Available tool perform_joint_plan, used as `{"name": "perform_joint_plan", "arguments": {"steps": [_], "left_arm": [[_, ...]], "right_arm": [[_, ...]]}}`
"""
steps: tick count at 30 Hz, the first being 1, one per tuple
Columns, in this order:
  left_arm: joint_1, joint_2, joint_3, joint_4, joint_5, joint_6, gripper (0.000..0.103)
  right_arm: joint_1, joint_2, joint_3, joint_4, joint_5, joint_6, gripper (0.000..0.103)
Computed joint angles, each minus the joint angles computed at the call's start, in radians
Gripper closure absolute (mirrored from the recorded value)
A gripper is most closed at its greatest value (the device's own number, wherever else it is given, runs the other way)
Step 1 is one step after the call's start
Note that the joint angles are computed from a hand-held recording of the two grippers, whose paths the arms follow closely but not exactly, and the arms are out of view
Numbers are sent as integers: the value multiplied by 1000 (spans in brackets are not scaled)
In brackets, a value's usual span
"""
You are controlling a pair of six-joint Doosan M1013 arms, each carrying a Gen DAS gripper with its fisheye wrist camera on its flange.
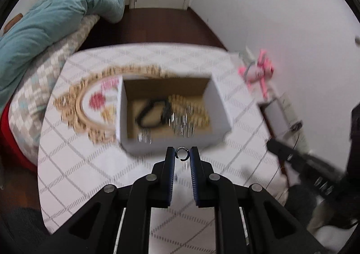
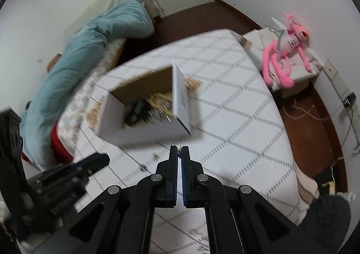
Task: Organize jewelry
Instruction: 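Lower both items into the white box and open both grippers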
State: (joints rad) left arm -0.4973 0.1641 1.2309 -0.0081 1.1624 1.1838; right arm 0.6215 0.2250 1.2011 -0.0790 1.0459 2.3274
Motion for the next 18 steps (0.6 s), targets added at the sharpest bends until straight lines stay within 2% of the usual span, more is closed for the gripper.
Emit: {"name": "perform_joint_plan", "arguments": {"steps": [3,7,13,18], "left_arm": [[27,40,-68,-1,12,12,92],[58,101,-143,-5,67,25,92],[90,175,-211,-12,158,44,92],[100,225,-270,12,251,26,91]], "right_arm": [[-14,37,-63,20,-3,-41,100],[-35,121,-180,55,45,-120,100],[-62,270,-385,83,203,-214,100],[-66,358,-513,69,324,-241,99]]}}
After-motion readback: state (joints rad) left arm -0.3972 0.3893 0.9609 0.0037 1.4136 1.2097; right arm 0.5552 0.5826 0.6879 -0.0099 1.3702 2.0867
